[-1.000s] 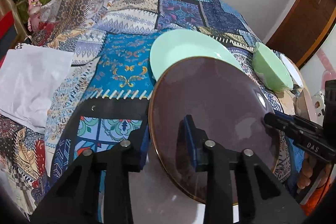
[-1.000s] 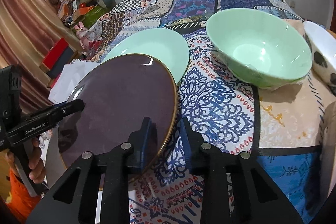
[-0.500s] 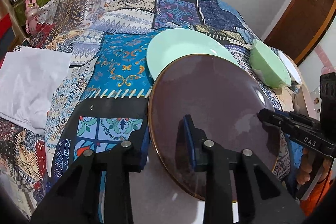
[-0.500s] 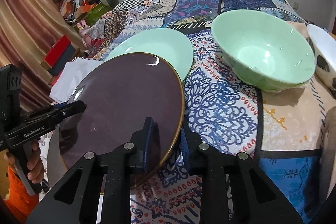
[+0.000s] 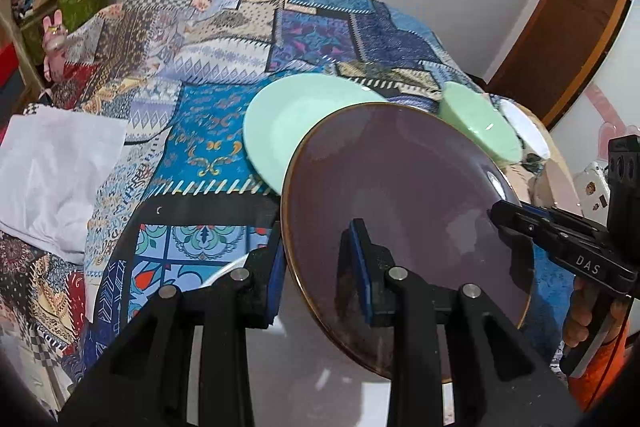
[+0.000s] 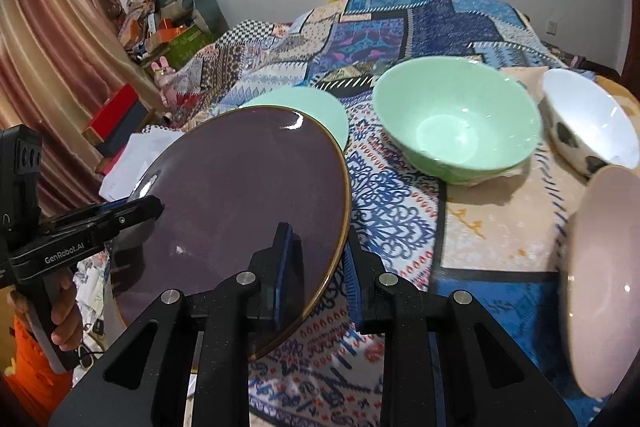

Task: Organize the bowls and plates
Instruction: 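Lift the dark purple plate with both grippers and carry it toward the pink bowl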

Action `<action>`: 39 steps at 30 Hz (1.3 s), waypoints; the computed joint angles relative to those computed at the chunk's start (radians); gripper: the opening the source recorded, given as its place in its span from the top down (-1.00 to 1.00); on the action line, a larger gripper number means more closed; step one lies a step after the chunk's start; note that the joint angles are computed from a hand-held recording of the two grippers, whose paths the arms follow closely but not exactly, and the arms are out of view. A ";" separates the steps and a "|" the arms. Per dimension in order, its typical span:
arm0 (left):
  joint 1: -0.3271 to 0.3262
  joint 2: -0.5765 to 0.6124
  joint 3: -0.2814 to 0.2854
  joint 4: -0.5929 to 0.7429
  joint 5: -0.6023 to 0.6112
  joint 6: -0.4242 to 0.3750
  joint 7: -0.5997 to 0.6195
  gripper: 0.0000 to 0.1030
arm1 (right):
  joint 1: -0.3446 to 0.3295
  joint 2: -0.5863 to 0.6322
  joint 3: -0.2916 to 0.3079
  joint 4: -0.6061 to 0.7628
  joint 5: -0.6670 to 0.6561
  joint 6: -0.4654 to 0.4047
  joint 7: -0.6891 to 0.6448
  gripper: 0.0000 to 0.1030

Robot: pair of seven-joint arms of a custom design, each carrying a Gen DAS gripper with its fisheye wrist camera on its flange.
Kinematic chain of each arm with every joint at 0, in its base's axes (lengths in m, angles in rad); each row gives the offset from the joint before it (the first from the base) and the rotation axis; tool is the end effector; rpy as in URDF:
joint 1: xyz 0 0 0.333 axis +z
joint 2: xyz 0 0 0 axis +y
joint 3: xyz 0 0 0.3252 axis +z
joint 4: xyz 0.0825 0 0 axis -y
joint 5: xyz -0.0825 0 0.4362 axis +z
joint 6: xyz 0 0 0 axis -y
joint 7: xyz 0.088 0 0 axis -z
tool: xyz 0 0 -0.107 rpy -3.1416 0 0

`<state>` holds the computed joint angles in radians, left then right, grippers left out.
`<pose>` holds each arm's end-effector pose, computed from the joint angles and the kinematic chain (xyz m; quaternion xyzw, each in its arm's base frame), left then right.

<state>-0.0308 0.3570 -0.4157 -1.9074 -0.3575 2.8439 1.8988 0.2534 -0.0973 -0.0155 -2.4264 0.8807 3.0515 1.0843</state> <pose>0.6556 -0.2694 0.3665 -0.5237 0.7859 -0.3218 0.0672 0.5402 0.0690 0.3818 -0.6138 0.6974 -0.1376 0.3433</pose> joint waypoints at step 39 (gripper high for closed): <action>-0.238 -0.216 0.077 -0.222 -0.098 -0.057 -0.023 0.41 | -0.020 -0.342 -0.108 -0.382 -0.315 0.010 0.295 0.57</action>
<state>-0.2692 0.1406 -0.3392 -2.1298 -0.4552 2.7866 1.8759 0.2333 -0.4392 -0.1240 -2.8088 0.5656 3.0619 1.3788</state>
